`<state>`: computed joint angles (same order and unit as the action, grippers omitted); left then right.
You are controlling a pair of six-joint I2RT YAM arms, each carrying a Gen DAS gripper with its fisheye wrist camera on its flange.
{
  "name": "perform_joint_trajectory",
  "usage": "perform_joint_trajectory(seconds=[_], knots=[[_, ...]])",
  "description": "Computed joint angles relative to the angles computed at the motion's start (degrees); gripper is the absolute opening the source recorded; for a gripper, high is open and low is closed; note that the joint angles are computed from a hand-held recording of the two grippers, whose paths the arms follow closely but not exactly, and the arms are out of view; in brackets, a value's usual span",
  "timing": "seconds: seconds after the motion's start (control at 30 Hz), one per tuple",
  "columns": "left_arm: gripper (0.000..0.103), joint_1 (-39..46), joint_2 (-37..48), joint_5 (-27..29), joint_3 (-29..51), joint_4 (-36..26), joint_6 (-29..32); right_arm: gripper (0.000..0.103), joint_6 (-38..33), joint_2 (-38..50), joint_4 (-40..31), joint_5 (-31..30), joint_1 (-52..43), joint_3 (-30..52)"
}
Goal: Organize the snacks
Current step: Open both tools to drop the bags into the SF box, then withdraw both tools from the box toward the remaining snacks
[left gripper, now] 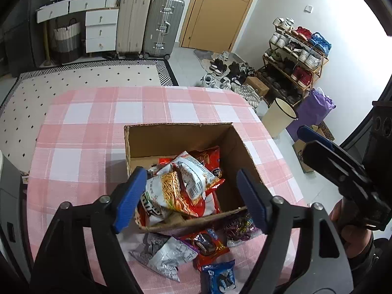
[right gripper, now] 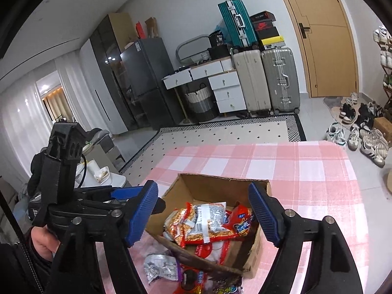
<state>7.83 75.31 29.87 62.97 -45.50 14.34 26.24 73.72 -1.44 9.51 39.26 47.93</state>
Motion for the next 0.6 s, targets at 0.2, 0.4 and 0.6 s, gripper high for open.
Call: perform_joint_trajectory(seconds=[0.2,0.4,0.6], knots=[[0.079,1.0,-5.3,0.4,-1.5,-2.6,1.3,0.082,-0.2,-5.0,-1.2,5.6,5.3,-1.9],[0.081,2.6,-9.7,0.7,-2.0,-5.4,2.7,0.089,1.5,-9.2,-3.4,11.2,10.6,-3.3],[0.082,4.0,-15.8,0.1,-3.6,-9.1,4.9,0.095,3.6,-12.4,-5.6,16.3,15.7,-4.5]])
